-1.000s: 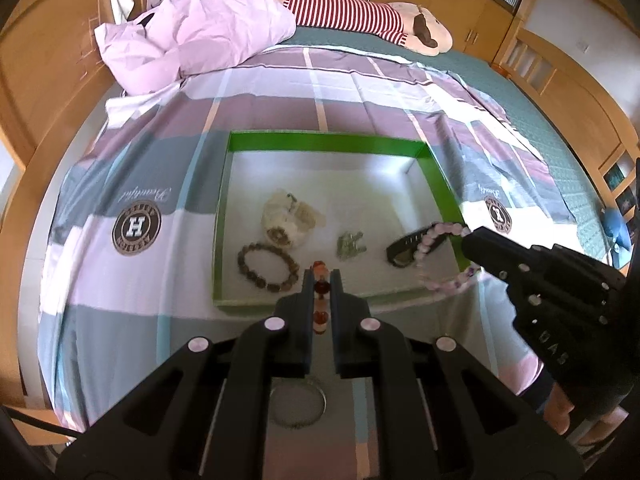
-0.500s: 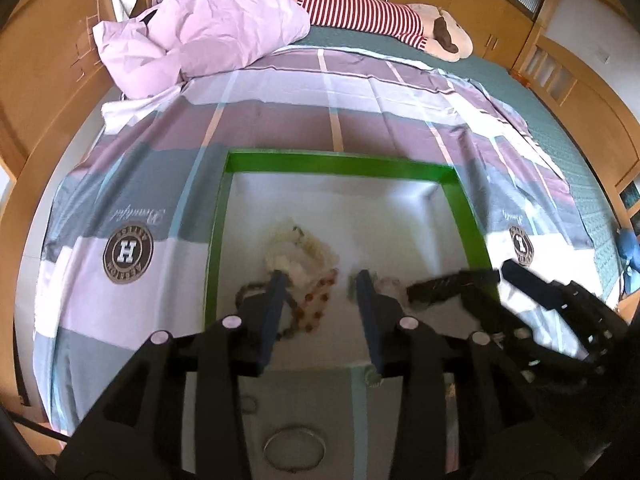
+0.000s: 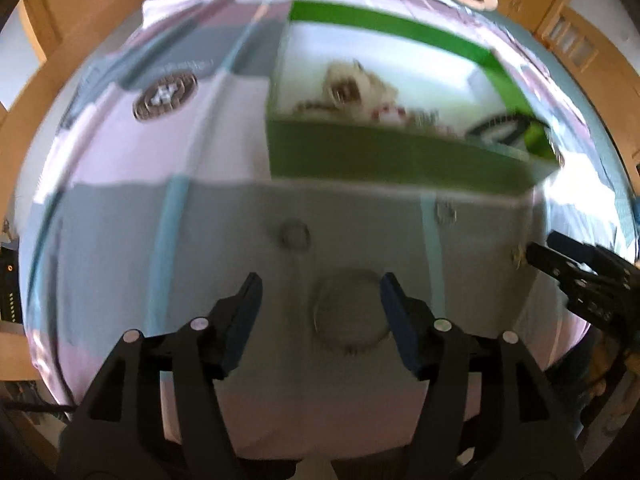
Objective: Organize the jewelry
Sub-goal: 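Move the open left tool to the metal bangle while the right approaches the gold brooch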
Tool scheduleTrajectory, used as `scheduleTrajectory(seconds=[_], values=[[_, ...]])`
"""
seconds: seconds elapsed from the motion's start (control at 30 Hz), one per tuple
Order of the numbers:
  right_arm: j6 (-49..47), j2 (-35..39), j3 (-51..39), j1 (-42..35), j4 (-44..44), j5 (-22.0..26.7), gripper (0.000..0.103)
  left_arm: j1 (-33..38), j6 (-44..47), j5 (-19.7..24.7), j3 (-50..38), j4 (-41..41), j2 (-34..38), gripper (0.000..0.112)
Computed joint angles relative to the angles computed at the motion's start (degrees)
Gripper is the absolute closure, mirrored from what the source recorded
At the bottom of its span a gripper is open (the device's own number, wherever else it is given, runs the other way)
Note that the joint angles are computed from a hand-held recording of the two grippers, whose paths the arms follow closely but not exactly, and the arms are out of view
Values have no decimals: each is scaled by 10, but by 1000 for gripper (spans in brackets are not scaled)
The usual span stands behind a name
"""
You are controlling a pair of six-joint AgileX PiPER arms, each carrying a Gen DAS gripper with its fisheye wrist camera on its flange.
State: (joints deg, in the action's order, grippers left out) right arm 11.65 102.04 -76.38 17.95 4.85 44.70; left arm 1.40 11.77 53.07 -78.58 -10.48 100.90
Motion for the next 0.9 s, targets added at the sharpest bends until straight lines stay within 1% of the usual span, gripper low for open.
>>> scheduleTrajectory(seconds=[0.1, 0.2, 0.23, 0.33, 0.43, 0.57, 0.67, 0.7, 0.77, 0.9], values=[[-9, 21, -4, 22, 7, 7, 45, -6, 3, -11, 34, 3, -9, 45], [-79, 18, -2, 33, 69, 11, 45, -10, 8, -14, 48, 0, -13, 44], [-86, 12, 1, 41, 68, 7, 45, -11, 10, -16, 53, -1, -14, 43], [-37, 3, 3, 54, 12, 6, 42, -21, 9, -21, 63, 2, -15, 43], [-35, -4, 14, 35, 27, 3, 40, -32, 7, -27, 70, 6, -13, 41], [-30, -2, 18, 19, 29, 10, 39, -40, 3, -32, 76, 9, -4, 41], [-29, 0, 26, 19, 32, 8, 39, -35, 8, -43, 86, 8, -4, 44], [-29, 0, 27, 19, 32, 8, 39, -35, 7, -45, 87, 9, -5, 48], [-32, 3, 28, 22, 35, 6, 39, -30, 4, -50, 89, 11, -6, 54], [-43, 5, 29, 26, 37, 4, 39, -20, 18, -51, 95, -6, -10, 54]])
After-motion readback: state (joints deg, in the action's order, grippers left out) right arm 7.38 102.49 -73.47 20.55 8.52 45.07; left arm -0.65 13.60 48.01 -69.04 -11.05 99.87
